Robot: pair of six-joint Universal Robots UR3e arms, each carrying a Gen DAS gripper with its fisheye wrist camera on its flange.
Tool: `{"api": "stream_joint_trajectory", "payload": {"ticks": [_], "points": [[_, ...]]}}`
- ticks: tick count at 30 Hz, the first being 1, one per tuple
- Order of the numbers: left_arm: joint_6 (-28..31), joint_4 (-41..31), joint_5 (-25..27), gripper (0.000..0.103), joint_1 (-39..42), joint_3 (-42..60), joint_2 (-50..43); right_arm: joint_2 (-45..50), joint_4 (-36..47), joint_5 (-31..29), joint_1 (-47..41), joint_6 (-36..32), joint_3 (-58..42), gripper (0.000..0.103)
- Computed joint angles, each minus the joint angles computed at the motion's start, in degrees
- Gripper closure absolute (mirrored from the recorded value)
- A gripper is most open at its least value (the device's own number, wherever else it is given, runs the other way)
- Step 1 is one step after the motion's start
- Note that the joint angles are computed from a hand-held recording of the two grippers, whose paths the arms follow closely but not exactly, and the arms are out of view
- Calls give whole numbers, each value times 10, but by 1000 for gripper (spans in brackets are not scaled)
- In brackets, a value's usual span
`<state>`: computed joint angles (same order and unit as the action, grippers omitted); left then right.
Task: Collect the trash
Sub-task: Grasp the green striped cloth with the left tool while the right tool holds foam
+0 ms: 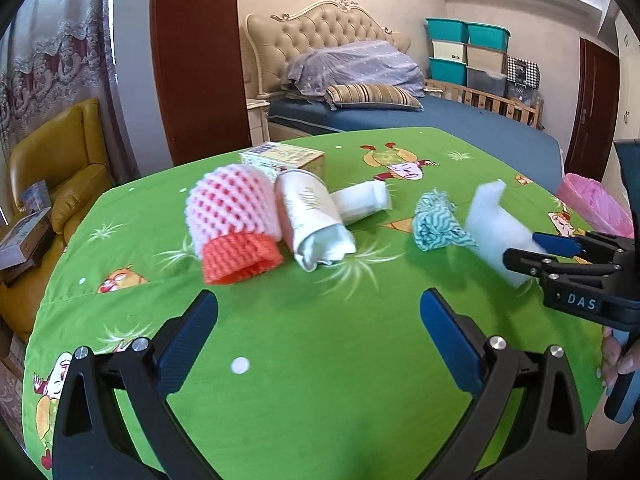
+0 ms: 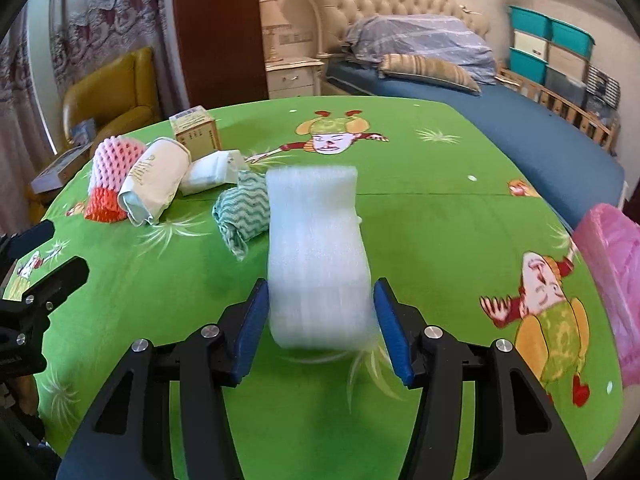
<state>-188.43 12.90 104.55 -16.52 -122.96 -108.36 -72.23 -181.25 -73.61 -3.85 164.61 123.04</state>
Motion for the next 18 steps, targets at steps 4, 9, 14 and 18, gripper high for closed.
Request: {"api": "stream_joint_trajectory", "payload": {"ticks": [4,9,14,18], "points": [[0,-30,8,5,-12,33,-17,25,15,8,1,-9,-28,52],[-7,-69,7,5,-23,77,-38,8,-54,40,-30,-12,22,55],[-13,-122,-19,6,-34,159,-80,-23,-81,55,-84,-26,70,55],[-15,-175,-25,14,-49,260,-134,-35,-105,54,-119,-43,97,55]]}}
